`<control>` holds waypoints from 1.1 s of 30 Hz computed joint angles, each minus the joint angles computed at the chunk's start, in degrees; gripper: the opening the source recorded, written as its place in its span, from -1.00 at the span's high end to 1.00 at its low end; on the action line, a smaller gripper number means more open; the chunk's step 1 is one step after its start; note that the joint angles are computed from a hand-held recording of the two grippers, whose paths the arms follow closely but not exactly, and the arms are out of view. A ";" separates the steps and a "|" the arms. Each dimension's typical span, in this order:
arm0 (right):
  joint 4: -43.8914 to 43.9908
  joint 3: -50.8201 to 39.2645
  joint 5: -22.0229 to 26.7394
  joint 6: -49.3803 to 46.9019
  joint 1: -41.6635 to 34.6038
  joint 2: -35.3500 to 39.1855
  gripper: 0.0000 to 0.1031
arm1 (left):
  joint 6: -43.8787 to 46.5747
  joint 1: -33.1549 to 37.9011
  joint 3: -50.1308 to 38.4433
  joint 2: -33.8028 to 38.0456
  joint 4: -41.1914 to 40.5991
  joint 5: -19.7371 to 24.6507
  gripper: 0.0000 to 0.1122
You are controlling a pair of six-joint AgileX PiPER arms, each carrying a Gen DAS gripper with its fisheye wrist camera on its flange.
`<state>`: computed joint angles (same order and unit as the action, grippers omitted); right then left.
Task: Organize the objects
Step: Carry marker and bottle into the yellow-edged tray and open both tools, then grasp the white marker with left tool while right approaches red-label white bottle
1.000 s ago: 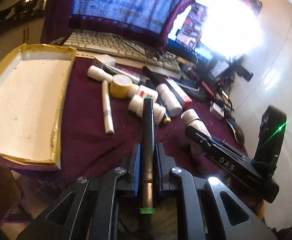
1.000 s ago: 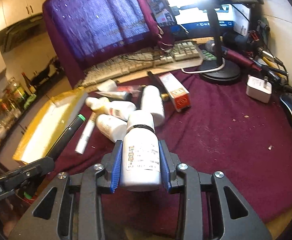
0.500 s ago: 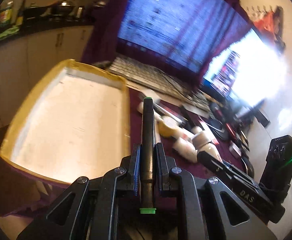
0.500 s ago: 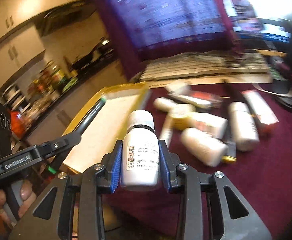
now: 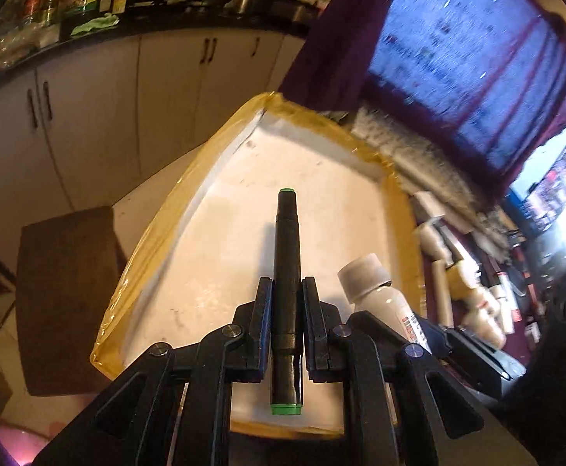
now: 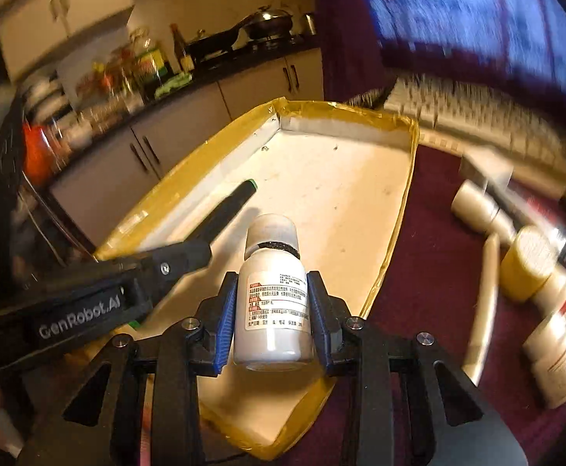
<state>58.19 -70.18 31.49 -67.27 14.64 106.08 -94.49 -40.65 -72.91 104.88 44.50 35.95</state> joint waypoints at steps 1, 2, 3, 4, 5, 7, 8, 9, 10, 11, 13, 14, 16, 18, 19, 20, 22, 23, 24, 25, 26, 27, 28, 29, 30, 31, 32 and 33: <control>-1.20 0.37 -1.33 0.02 0.65 -0.34 0.37 | 0.13 -0.16 -0.13 0.10 0.09 0.62 0.80; -2.16 0.58 -1.84 0.62 0.83 -0.57 0.37 | 0.31 -0.59 -0.85 0.47 0.14 1.79 0.80; -0.83 1.40 -1.26 -0.30 0.33 -1.14 0.37 | 0.59 -1.04 -2.12 1.15 -0.08 3.02 0.80; 0.48 1.56 0.35 -1.25 -0.73 -1.28 0.37 | 0.10 -1.47 -2.24 1.29 0.52 3.85 0.80; 1.25 1.16 2.34 -1.74 -2.11 -1.16 0.37 | 0.08 -1.66 -2.75 1.51 0.58 4.40 0.78; 4.86 2.39 4.76 -4.52 -4.71 -2.69 0.34 | -1.66 -2.20 -0.75 0.37 2.30 3.60 0.71; 7.41 3.44 5.04 -6.86 -5.74 -3.52 0.28 | -1.14 -2.28 -1.40 0.47 2.19 3.69 0.58; 10.83 5.38 5.80 -10.30 -7.43 -4.82 0.11 | -2.08 -2.69 -0.36 -0.24 3.54 3.29 0.49; 14.48 7.46 7.33 -13.75 -9.58 -6.17 0.04 | -4.17 -3.48 -0.10 -0.55 5.44 3.70 0.28; 17.79 9.22 9.08 -16.84 -11.69 -7.13 0.04 | -8.55 -4.77 1.40 -1.73 9.16 4.00 0.01; 21.17 12.30 12.23 -20.48 -16.10 -8.90 -0.03 | -17.03 -7.43 2.95 -3.03 16.35 5.60 -0.29; 20.56 13.26 13.39 -20.46 -18.23 -9.54 -0.03 | -20.37 -8.84 3.12 -3.30 19.26 6.91 -0.31; 19.59 14.30 14.71 -20.56 -21.81 -10.00 -0.03 | -21.55 -11.09 2.32 -3.04 21.63 8.13 -0.31; 19.17 14.79 13.44 -20.51 -24.85 -9.87 -0.04 | -18.41 -12.34 -0.54 -1.61 20.28 8.84 -0.31; 18.66 14.46 12.89 -19.98 -25.61 -9.39 -0.04 | -16.45 -13.01 -2.26 -0.59 19.45 9.24 -0.31; 17.60 13.95 12.41 -18.51 -26.85 -8.80 -0.04 | -14.71 -13.77 -3.86 0.37 19.22 9.36 -0.31; 15.90 11.91 13.70 -16.25 -29.66 -7.00 -0.04 | -11.52 -14.78 -7.24 2.35 18.16 9.35 -0.31; 15.11 10.77 14.22 -15.38 -30.88 -6.15 -0.04 | -9.21 -14.94 -9.53 3.56 16.92 8.91 -0.31; 14.74 10.07 14.81 -15.01 -32.12 -5.50 -0.04 | -7.18 -15.06 -11.24 4.49 15.77 8.27 -0.31; 14.44 9.10 15.25 -14.36 -32.62 -4.75 -0.04 | -5.22 -15.40 -13.20 5.50 14.44 8.21 -0.31; 13.92 8.04 15.91 -13.62 -33.19 -3.93 -0.04 | -2.87 -15.45 -15.51 6.82 12.83 7.99 -0.31; 13.04 6.58 16.43 -12.28 -33.62 -2.88 -0.04 | -0.13 -15.47 -17.84 8.17 10.85 7.90 -0.31; 12.70 6.01 16.71 -11.97 -34.00 -2.35 -0.04 | 3.59 -15.13 -20.80 10.02 8.16 7.71 -0.31; 12.50 5.37 16.79 -12.01 -34.11 -1.83 -0.04 | 6.25 -15.09 -22.91 11.24 6.16 8.02 -0.31; 12.38 4.44 16.42 -11.99 -33.99 -1.26 -0.04 | 10.18 -14.73 -26.23 13.25 3.12 8.80 -0.31; 12.57 4.18 16.25 -12.13 -33.97 -1.13 -0.04 | 13.89 -14.29 -29.41 15.19 0.25 9.72 -0.31; 13.05 3.84 16.51 -12.86 -34.13 -0.88 -0.04 | 17.08 -14.03 -32.30 16.87 -2.32 10.81 -0.31; 13.28 2.81 16.98 -13.13 -34.03 -0.31 -0.04 | 19.95 -13.73 -34.96 18.47 -4.71 11.90 -0.31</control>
